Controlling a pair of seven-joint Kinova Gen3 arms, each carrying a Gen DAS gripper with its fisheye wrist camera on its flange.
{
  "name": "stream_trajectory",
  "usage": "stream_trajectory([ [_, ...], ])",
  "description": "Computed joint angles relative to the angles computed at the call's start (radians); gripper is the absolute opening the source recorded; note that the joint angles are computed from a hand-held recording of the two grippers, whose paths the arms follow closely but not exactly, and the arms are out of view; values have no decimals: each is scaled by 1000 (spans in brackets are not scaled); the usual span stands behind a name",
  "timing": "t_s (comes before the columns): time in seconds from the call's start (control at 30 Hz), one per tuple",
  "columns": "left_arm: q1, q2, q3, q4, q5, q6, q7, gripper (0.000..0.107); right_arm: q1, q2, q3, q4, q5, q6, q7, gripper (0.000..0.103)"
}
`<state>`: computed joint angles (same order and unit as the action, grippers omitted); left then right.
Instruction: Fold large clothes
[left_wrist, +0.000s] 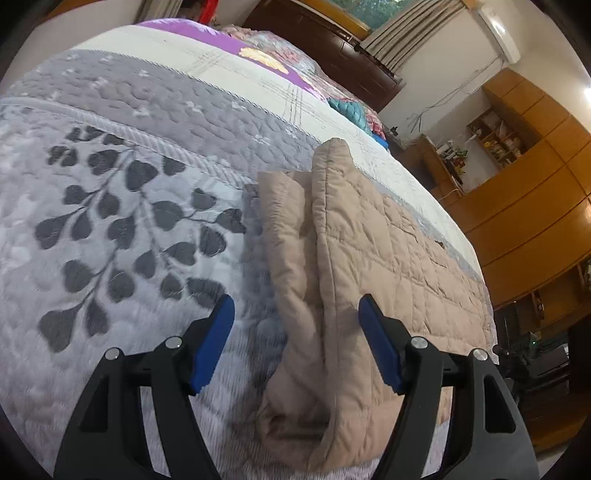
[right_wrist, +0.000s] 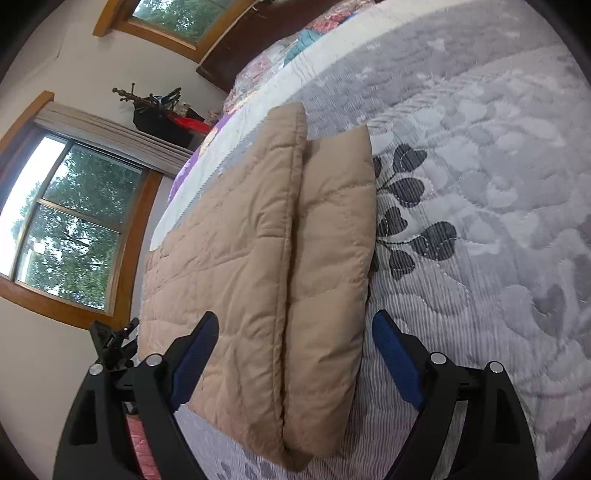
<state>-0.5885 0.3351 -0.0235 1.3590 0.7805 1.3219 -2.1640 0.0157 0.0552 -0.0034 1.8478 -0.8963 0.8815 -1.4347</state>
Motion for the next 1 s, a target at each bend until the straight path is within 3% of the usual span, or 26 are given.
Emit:
stream_trajectory([
  [0.2,41,101,47,-78,0,32,47,69,12,63,-13,-30,-61,-8,69,87],
  [0.3,76,118,62,-95,-27,9,76,68,-7,105,-33,-91,-19,-27,23,86],
  [0.37,84,120,69,-102,-36,12,98,54,-24,128,-47,-133,35,-33,-28,75],
  [0.43,97,112,70,-93,-46,-4,123,40,-29,143,-63,-158,57,-33,-48,50],
  [0.53,129,50,63,-32,-67,-75,137,24,-28,135,-87,-164,45,-55,-37,24],
  [0.6,153,-5,58,9,-77,-130,135,16,-44,105,-89,-165,73,-72,-61,20],
  [0.9,176,-223,-2,85,-26,-142,73,13,-128,-66,-73,-208,234,-17,-194,17],
  [1.0,168,-289,-57,109,9,-83,19,13,-167,-123,-74,-235,304,16,-253,17],
])
